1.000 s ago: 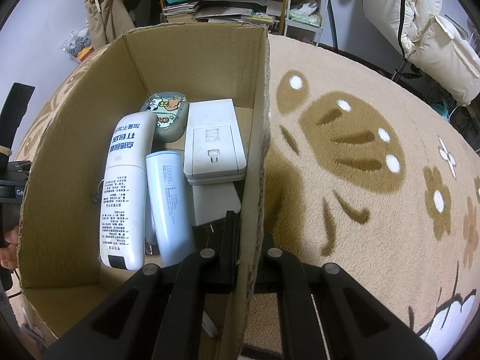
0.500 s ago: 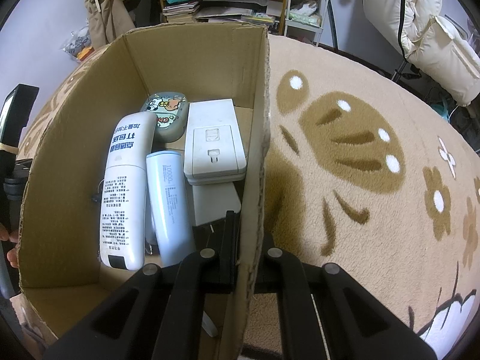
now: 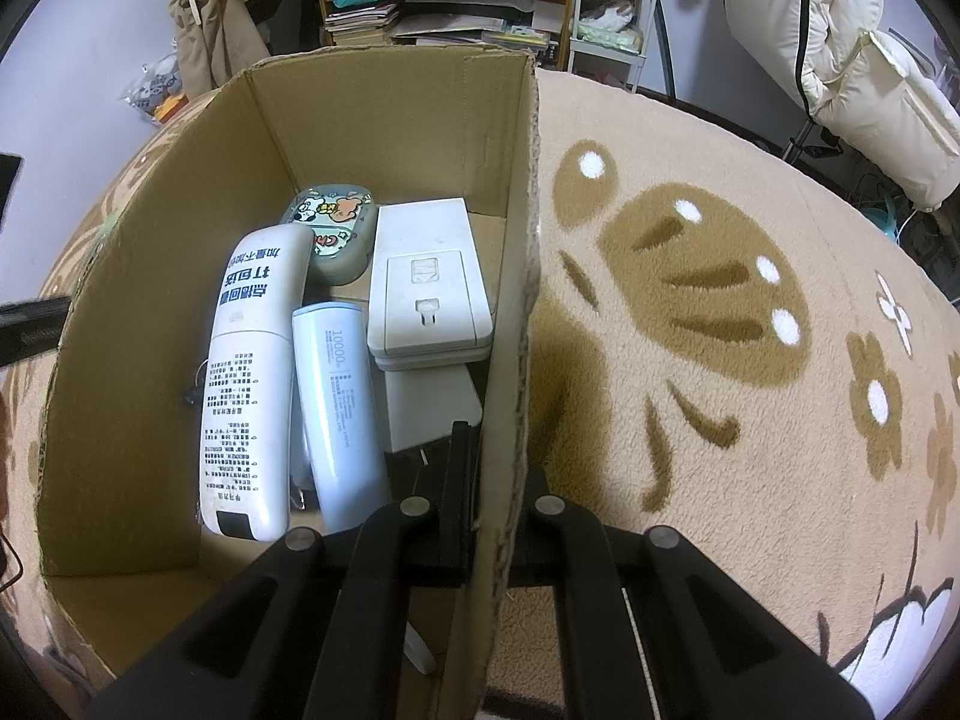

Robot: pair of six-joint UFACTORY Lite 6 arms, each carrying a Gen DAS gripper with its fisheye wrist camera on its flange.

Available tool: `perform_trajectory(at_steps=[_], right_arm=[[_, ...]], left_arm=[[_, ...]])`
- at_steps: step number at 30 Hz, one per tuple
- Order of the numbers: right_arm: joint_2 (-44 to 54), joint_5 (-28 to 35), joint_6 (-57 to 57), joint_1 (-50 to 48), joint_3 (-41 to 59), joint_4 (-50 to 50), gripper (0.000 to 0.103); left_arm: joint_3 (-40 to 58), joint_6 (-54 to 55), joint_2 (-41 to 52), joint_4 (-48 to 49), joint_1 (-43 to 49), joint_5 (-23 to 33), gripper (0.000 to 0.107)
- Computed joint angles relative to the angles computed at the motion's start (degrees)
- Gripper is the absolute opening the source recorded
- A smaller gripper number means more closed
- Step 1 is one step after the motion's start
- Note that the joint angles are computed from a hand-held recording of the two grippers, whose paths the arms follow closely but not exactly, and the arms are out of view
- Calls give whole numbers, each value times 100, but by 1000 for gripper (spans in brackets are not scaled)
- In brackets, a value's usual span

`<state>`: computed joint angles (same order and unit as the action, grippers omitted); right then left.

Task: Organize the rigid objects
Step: 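Lift the green card, carry it over the box and release it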

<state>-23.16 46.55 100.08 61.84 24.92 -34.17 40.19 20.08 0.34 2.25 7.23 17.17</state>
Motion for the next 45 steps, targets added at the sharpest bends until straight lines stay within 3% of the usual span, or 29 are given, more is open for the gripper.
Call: perform_trajectory(at_steps=[4,7,11,16,24,33,38,45], right_arm=[[-28,20,-18,-1,-5,13,7],[-16,27,-17,8,4,12,7],[-15,21,-14,5,0,9,7],[-6,24,-8,7,6,6,7],[-8,10,-2,4,-4,1,7],[-9,20,-2,8,-1,2,7],[-26,11,0,2,-6,2,7],[-33,12,-4,0,-5,5,7]], left_arm=[[86,102,-454,-257,14,179,55],[196,1159,-821,-1361,219,584,55],[282,1571,-1494,-1835,257,1219,55],[334,757,-2296,-1346,-182,1590,55],[362,692,-3211,-1976,-883,2242,55],[116,-557,-3502,-1622,-2542,2205,55],[-129,-613,-3426,-1846,-2978,2073,55],[-279,21,-3015,-2537,-2887,2096,55]])
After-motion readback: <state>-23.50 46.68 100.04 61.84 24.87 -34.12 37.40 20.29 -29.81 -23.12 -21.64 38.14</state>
